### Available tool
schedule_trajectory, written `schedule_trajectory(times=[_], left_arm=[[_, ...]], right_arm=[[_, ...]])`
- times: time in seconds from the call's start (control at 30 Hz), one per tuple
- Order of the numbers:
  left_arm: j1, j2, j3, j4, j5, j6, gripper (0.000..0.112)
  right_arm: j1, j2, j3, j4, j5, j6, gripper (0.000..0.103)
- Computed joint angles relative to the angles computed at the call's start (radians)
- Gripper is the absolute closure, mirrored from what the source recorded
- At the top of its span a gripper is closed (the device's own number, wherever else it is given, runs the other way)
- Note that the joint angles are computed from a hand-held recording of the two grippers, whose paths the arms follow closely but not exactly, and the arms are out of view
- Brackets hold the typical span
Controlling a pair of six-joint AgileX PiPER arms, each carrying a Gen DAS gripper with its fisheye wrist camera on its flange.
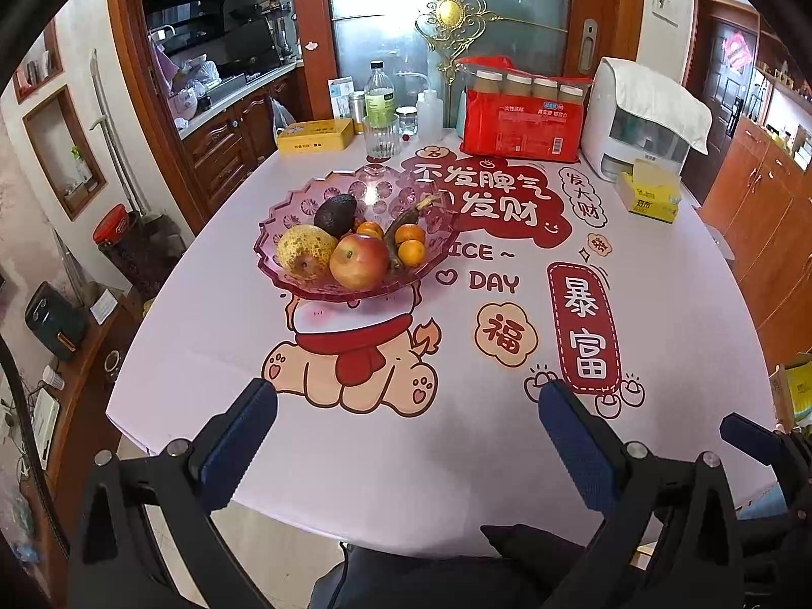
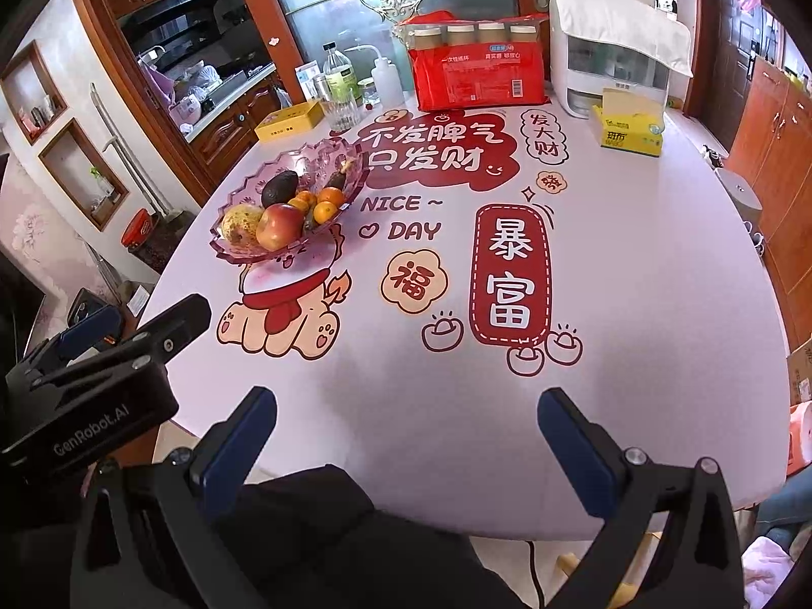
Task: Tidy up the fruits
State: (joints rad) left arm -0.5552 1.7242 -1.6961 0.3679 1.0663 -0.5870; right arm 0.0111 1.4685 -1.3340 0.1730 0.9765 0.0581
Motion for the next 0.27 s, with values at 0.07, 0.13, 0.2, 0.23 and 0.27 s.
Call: schedule_trajectory(times=[0.07, 0.13, 0.2, 0.23, 0.27], left_arm=[[0.0, 0.001, -0.002, -0.001, 0.001, 0.001, 0.01], [-0.001, 0.002, -0.001, 0.001, 0.0, -0.001, 0.01], [0.003, 0.002, 0.001, -0.002, -0.002, 0.002, 0.01], [0.002, 0.003, 0.002, -0.001, -0.002, 0.001, 0.01], [0.003, 0.003, 0.0, -0.002, -0.001, 0.002, 0.01]], right_arm=[[-0.003, 0.002, 0.001, 0.002, -0.002, -0.004, 0.0], [0.001, 0.003, -0.005, -0.001, 0.001, 0.002, 0.0], [0.002, 0.004, -0.005, -0.001, 0.002, 0.004, 0.0], [-0.001, 0.005, -0.002, 0.001, -0.001, 0.0, 0.0], [0.0, 0.005, -0.005, 0.001, 0.002, 0.001, 0.0]])
